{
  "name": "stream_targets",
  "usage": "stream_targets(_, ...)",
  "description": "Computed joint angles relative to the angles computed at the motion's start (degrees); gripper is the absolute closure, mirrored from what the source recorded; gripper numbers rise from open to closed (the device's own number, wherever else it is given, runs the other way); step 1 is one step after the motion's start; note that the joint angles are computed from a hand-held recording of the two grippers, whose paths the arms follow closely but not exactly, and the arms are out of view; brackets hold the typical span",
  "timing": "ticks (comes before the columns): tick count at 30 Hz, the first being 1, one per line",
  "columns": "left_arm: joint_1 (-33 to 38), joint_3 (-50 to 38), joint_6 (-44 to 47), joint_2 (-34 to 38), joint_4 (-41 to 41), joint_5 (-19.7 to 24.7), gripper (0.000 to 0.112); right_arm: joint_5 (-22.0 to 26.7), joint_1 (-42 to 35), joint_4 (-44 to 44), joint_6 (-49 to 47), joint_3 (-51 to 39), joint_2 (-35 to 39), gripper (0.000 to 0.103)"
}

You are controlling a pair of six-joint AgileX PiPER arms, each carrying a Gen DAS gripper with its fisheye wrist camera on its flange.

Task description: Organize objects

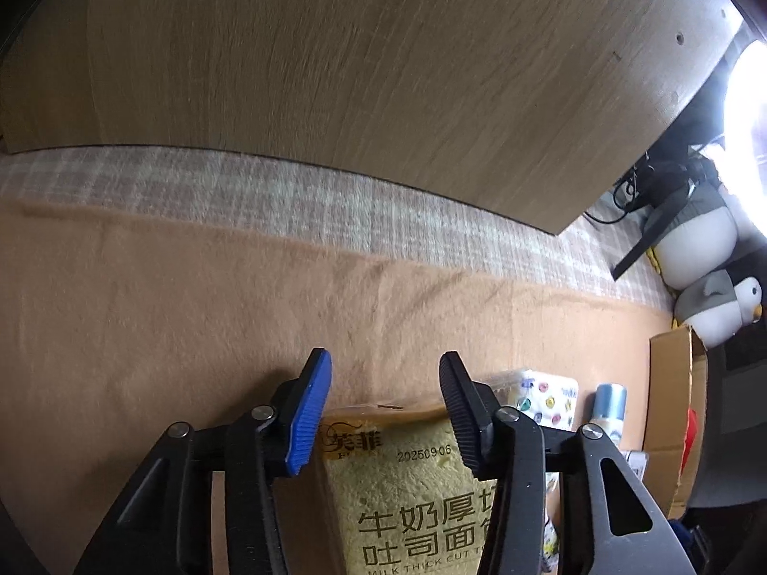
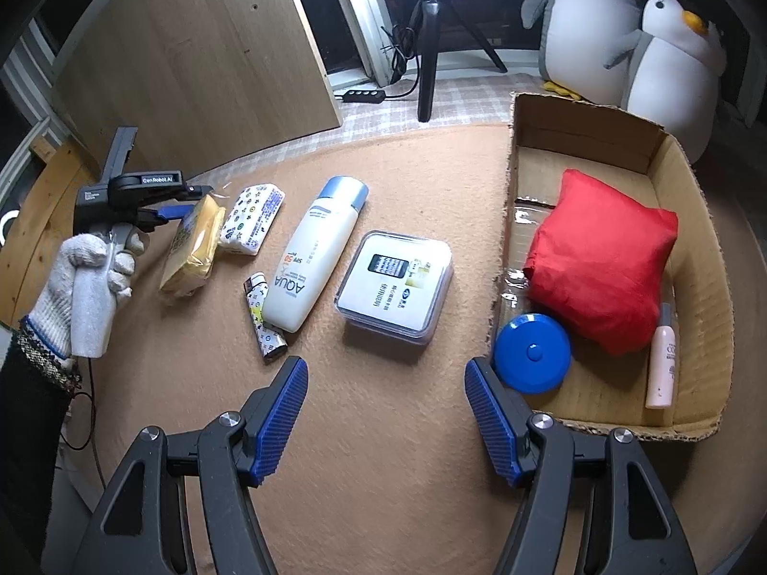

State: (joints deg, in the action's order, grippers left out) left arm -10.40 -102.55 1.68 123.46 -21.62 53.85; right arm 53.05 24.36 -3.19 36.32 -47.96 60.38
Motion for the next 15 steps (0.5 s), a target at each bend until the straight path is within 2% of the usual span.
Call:
stream_targets(5, -1.01, 7.82, 2.15, -4.67, 0.18, -3.71, 0.065, -0.79, -0.28, 1.46, -1.22, -1.00, 1.93, 0.039)
stream_targets(15, -3.36, 26.94, 9.30, -15.36, -5.11, -12.97, 0.066, -2.94, 2.11, 3.57, -2.27, -4.16, 6.20, 0.039)
